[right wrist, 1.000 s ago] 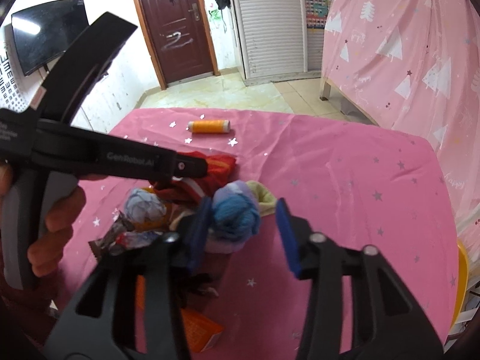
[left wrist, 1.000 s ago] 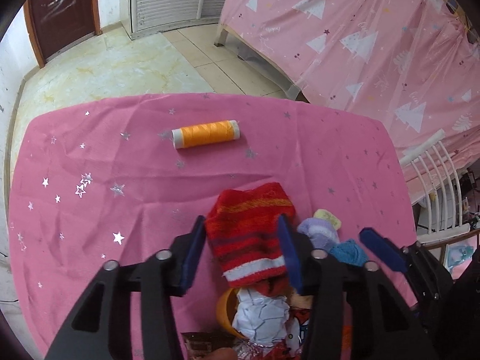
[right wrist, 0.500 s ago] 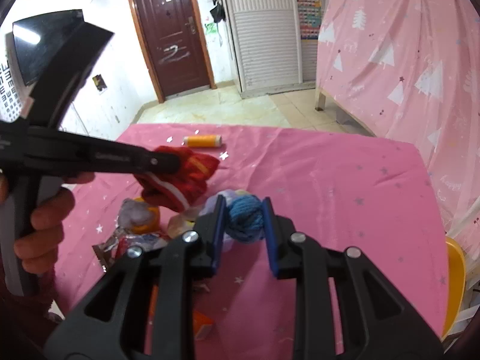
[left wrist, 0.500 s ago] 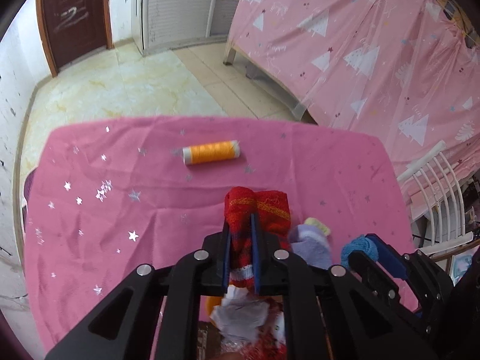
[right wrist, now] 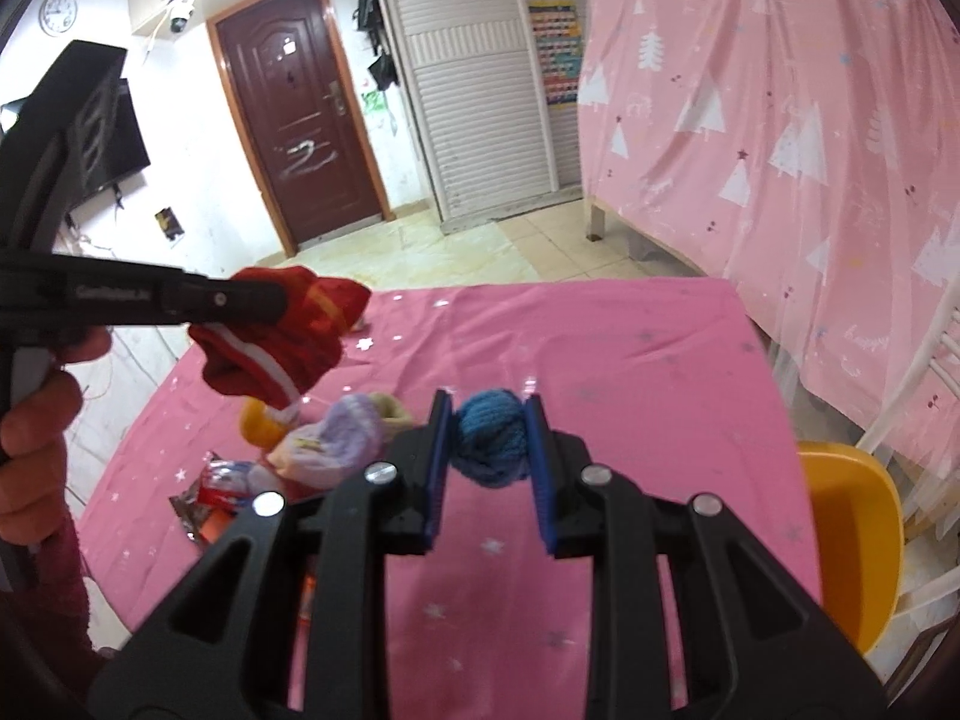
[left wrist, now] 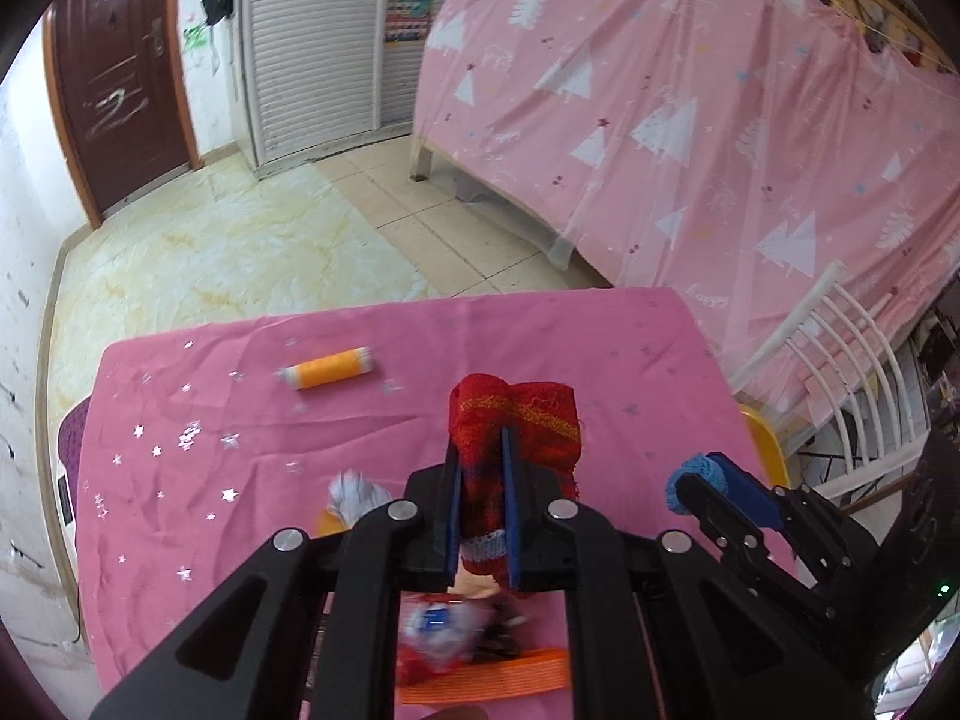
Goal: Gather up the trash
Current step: 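Carry the red sock and blue yarn ball over the yellow bin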
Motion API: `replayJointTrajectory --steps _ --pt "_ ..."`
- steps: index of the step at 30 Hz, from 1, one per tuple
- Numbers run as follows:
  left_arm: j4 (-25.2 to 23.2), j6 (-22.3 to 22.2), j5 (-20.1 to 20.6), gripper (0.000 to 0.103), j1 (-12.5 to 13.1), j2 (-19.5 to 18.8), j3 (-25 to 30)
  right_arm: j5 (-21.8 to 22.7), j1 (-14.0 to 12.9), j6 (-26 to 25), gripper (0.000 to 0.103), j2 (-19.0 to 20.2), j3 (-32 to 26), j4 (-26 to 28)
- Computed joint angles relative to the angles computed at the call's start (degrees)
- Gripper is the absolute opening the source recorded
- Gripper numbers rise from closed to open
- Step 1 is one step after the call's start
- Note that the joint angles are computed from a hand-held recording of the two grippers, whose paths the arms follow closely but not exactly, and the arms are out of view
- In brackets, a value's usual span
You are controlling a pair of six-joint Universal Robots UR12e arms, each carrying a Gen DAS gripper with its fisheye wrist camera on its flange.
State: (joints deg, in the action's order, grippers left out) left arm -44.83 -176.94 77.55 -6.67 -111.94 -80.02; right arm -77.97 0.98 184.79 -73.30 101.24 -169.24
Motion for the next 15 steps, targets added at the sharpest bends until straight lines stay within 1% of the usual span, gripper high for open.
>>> replayJointTrajectory --steps 5,15 --pt "-0.2 1.2 0.6 0.005 -2.4 -0.4 1.1 -0.1 -2.0 1.8 0.023 -1.0 1.9 -2.1" --pt "-1.5 2.8 1.6 0.005 -7.0 -1.8 3.5 -1.7 -6.6 5.6 0.023 -3.4 6.3 -6.1"
